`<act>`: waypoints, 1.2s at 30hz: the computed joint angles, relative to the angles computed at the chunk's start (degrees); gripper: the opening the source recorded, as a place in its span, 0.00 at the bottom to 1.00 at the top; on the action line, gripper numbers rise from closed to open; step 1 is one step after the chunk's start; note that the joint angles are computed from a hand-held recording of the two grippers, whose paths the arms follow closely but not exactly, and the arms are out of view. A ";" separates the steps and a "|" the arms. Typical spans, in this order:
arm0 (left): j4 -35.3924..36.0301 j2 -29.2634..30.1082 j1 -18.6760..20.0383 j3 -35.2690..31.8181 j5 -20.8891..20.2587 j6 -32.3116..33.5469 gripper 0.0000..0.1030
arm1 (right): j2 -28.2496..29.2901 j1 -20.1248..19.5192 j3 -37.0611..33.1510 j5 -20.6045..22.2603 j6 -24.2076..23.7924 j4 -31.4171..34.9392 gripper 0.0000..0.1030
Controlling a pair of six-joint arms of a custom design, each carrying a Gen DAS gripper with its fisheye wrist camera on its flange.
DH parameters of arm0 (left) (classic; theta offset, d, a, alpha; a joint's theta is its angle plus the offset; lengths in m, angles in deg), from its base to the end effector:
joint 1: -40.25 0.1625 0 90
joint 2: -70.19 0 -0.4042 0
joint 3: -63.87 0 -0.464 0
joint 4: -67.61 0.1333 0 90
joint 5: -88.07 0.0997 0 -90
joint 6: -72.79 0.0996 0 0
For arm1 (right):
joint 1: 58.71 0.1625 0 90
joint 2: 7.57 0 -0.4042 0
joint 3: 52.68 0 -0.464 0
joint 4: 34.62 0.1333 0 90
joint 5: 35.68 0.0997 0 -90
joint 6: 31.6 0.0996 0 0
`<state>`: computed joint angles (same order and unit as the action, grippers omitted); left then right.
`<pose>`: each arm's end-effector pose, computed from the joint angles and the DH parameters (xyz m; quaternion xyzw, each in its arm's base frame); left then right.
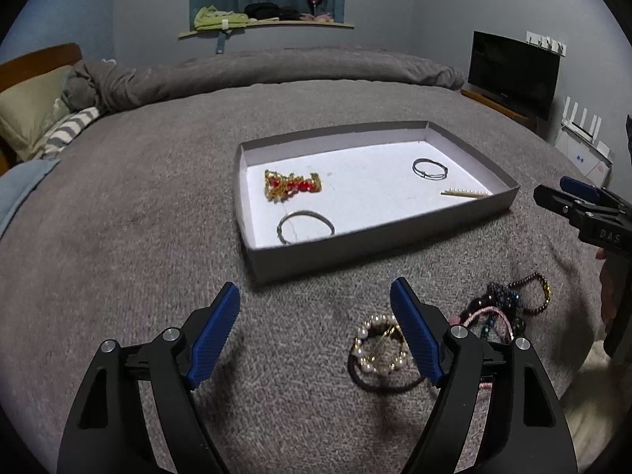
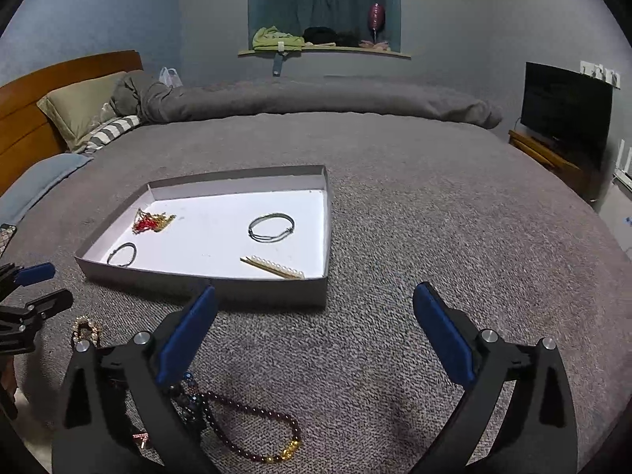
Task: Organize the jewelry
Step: 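Open both tools and move them back to the remaining jewelry, then grasp the pearl ring hair clip with the left tool while the right tool grasps the dark red bead bracelet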
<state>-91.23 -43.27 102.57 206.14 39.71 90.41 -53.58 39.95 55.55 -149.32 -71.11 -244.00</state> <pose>0.0048 -0.4202 0.3168 0.2259 0.8574 -0.3480 0.3046 0.1868 -0.6065 0.0771 0.2613 -0.8247 0.4035 0.2979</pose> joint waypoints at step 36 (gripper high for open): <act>2.73 -0.35 -0.14 3.63 -1.17 8.74 0.58 | -1.93 -3.00 4.93 -0.28 -2.12 3.29 0.95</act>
